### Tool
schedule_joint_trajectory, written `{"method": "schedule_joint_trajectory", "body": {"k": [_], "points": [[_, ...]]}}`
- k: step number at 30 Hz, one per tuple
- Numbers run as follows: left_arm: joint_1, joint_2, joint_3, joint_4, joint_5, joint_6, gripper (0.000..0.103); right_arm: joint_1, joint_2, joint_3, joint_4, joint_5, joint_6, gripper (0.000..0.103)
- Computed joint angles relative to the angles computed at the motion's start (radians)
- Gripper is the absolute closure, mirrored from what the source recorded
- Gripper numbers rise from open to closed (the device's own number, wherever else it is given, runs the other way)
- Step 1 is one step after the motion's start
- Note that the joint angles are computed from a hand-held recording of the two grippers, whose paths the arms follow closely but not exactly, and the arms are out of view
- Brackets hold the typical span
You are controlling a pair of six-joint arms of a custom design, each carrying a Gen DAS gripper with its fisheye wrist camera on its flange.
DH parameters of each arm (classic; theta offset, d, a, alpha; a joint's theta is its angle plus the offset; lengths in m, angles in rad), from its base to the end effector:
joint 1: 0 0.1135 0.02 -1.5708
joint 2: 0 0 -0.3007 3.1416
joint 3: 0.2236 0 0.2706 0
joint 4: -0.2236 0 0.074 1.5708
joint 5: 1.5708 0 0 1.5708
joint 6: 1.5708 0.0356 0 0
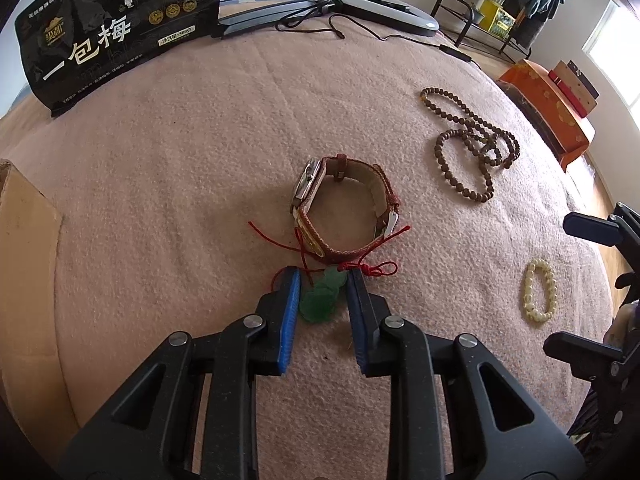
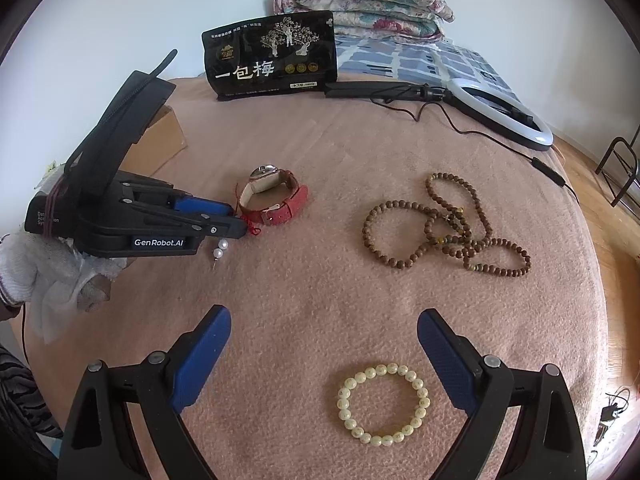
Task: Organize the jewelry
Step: 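Lower left tool onto the green jade pendant and close on it, then lower right tool onto the pearl earrings and close while left tool holds the jade pendant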
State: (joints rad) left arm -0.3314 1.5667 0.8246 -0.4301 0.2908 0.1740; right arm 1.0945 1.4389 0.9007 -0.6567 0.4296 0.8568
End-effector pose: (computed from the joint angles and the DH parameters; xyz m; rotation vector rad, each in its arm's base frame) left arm 0.2763 -0.1059 0.1805 0.7620 2.6274 -0.4426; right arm 0.1401 0.2392 0.2289 -0.1995 2.5736 0.0907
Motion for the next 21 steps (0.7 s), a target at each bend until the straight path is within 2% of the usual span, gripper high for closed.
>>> {"method": "schedule_joint_trajectory", "body": {"k": [6,9,14,15,17,19,21], "points": [[-0.017,-0.028,-0.031,0.026,-0.026,0.022,0.082,-0.003,0.040,0.017,0.030,-0.001,-0.021,0.008],[-0.026,-0.033,-0.040,0.043,-0.059,0.031,0.086,-0.003,0.048,0.016,0.031,-0.005,-0.018,0.008],[0.001,-0.034,-0.043,0.056,-0.067,0.025,0.086,-0.013,0.055,0.011,0.053,-0.018,-0.009,0.007],[0.011,-0.032,-0.042,0.054,-0.064,0.025,0.086,-0.017,0.059,0.010,0.064,-0.025,-0.011,0.009],[0.039,-0.030,-0.039,0.048,-0.057,0.030,0.086,-0.029,0.076,0.011,0.087,-0.056,-0.026,0.026],[0.066,-0.030,-0.039,0.043,-0.045,0.034,0.086,-0.038,0.098,0.012,0.124,-0.083,-0.049,0.031],[0.089,-0.032,-0.042,0.038,-0.033,0.034,0.086,-0.043,0.128,0.021,0.156,-0.096,-0.072,0.031]]}}
